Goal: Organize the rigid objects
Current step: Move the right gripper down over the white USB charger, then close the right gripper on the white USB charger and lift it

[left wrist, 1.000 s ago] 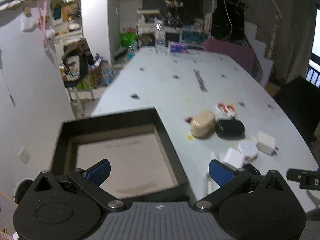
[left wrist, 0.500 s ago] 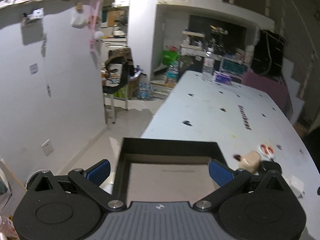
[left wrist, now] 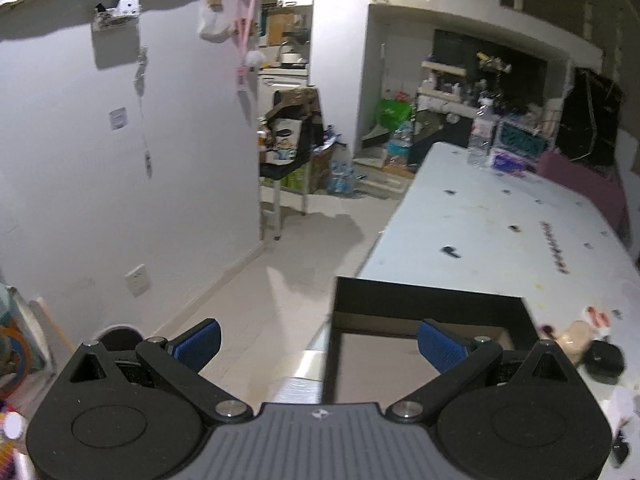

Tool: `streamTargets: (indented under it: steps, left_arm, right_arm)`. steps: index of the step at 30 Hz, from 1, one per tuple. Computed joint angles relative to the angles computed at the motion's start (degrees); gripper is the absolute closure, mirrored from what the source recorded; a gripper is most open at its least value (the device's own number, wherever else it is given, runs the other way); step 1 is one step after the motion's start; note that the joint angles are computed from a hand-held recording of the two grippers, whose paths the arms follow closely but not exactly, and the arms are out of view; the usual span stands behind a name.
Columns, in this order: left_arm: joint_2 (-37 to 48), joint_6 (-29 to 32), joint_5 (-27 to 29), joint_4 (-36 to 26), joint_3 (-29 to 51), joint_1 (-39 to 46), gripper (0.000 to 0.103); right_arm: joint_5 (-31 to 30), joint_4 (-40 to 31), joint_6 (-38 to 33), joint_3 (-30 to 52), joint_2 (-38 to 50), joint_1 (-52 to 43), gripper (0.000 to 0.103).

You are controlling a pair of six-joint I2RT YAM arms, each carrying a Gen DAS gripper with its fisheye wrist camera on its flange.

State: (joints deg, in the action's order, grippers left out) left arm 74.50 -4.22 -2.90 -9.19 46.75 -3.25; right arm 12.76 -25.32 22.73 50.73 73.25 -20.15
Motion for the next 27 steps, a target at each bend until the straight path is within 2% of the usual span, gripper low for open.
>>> streamTargets:
  steps: [3, 6, 9, 11, 14, 16, 19, 20, 21, 22, 23, 25, 27]
  left_arm:
    - [2.4, 0.0, -5.2, -1.7, 1.6, -0.3, 0.000]
    - [4.5, 0.0, -3.5, -2.4, 2.4, 1.4, 0.003]
    - [6.0, 0.9, -0.5, -2.5, 2.6, 2.6, 0.026]
    - [7.0, 1.0, 1.8, -3.8, 3.2, 3.1, 0.041]
    - [7.8, 2.3, 3.0, -5.2, 3.5, 2.9, 0.048]
    - [8.2, 3.2, 2.5, -5.5, 3.4, 2.2, 0.049]
    - [9.0, 3.7, 2.1, -6.5, 3.7, 1.5, 0.055]
    - [9.2, 3.8, 1.8, -6.7, 3.7, 1.4, 0.059]
    - [9.7, 3.9, 1.5, -7.0, 3.9, 1.1, 0.062]
    - [10.1, 4.2, 1.6, -7.4, 4.2, 1.0, 0.069]
    - [10.4, 4.4, 1.9, -7.7, 4.3, 1.0, 0.078]
    - [10.8, 4.9, 2.7, -7.7, 4.2, 1.1, 0.087]
    - [10.3, 5.0, 3.0, -7.2, 3.5, 0.8, 0.093]
  right_arm:
    - [2.6, 0.6, 2.5, 3.3, 4.9, 0.0, 0.005]
    - [0.7, -0.1, 3.5, 5.0, 7.9, -0.9, 0.008]
    - [-4.9, 1.0, 4.2, 3.6, 9.6, -3.0, 0.022]
    - [-9.3, 0.6, 3.8, 3.3, 11.3, -4.8, 0.025]
    - [-10.6, 0.3, 4.0, 2.6, 12.1, -5.6, 0.021]
    - [-9.1, 1.1, 3.7, 1.5, 11.6, -5.1, 0.013]
    - [-10.8, 1.2, 3.4, 1.2, 12.2, -5.4, 0.014]
    - [-11.7, 0.8, 3.2, 1.4, 12.8, -5.7, 0.015]
    - [-12.5, 0.5, 3.2, 1.6, 13.4, -5.8, 0.019]
    - [-13.0, 0.1, 3.2, 1.9, 14.3, -5.8, 0.026]
    - [-13.4, -0.3, 3.3, 2.0, 15.0, -5.8, 0.025]
    - [-11.9, 0.4, 3.1, 1.3, 14.5, -5.2, 0.033]
    - [-11.4, 0.5, 3.6, 1.1, 14.5, -5.2, 0.035]
